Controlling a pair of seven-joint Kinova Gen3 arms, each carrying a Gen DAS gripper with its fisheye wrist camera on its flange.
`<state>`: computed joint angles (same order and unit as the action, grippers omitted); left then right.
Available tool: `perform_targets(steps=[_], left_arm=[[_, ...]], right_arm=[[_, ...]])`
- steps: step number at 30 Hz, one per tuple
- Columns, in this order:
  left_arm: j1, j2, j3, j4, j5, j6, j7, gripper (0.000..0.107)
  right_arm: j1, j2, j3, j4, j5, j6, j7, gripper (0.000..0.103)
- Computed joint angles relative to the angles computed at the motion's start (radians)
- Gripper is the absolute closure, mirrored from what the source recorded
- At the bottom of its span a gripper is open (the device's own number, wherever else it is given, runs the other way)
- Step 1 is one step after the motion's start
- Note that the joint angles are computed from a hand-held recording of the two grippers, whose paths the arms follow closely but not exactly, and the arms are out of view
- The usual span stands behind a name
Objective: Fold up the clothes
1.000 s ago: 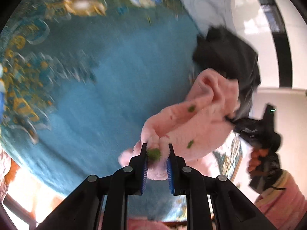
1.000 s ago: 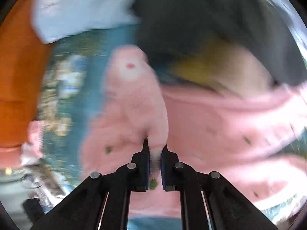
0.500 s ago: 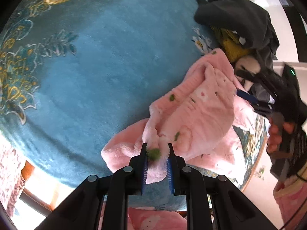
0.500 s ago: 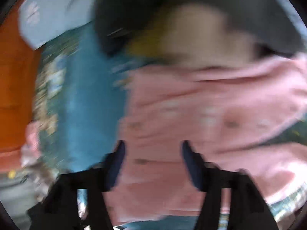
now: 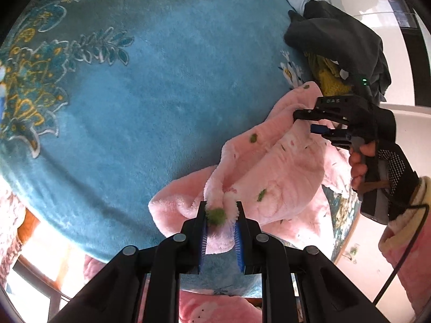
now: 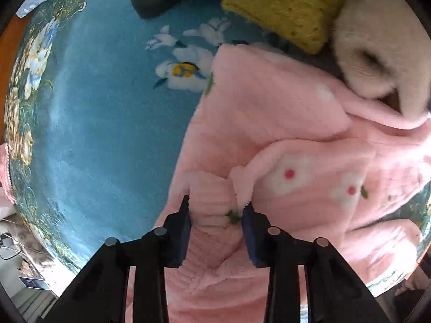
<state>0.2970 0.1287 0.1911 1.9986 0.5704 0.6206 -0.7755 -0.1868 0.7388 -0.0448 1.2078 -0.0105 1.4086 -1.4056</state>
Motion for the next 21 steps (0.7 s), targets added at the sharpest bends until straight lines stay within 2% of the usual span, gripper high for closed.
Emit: perform_targets(steps=[3, 4, 6, 8, 13, 16, 21], left_arm=[[-0.128, -0.033, 0.069, 0.053, 0.086, -0.022, -0.122, 0.089], [-0.156, -0.05, 0.07, 0.07, 0.114, -0.022, -0.163, 0.089], [-0.163, -0.088, 0.016, 0.102, 0.162, -0.01, -0.244, 0.089], [-0.154, -0.143, -0.076, 0.151, 0.205, 0.004, -0.325, 0.089], [-0.247, -0.227, -0.217, 0.281, 0.286, 0.055, -0.468, 0.09], [-0.312, -0.21, -0.274, 0.347, 0.361, 0.065, -0.581, 0.09], [-0.421, -0.11, -0.292, 0.396, 0.458, 0.101, -0.76, 0.09]], right_arm=[[0.006, -0.039, -0.01, -0.006, -0.031, -0.02, -0.034, 0.072], [0.006, -0.057, -0.016, -0.008, -0.046, -0.032, -0.043, 0.072], [-0.014, -0.083, -0.038, -0.023, -0.077, -0.048, -0.055, 0.072], [-0.045, -0.1, -0.062, -0.045, -0.106, -0.062, -0.063, 0.072], [-0.214, -0.049, -0.115, -0.127, -0.134, -0.09, -0.109, 0.072], [-0.328, 0.013, -0.118, -0.186, -0.122, -0.101, -0.124, 0.072], [-0.461, 0.046, -0.078, -0.154, -0.011, -0.102, -0.169, 0.072]])
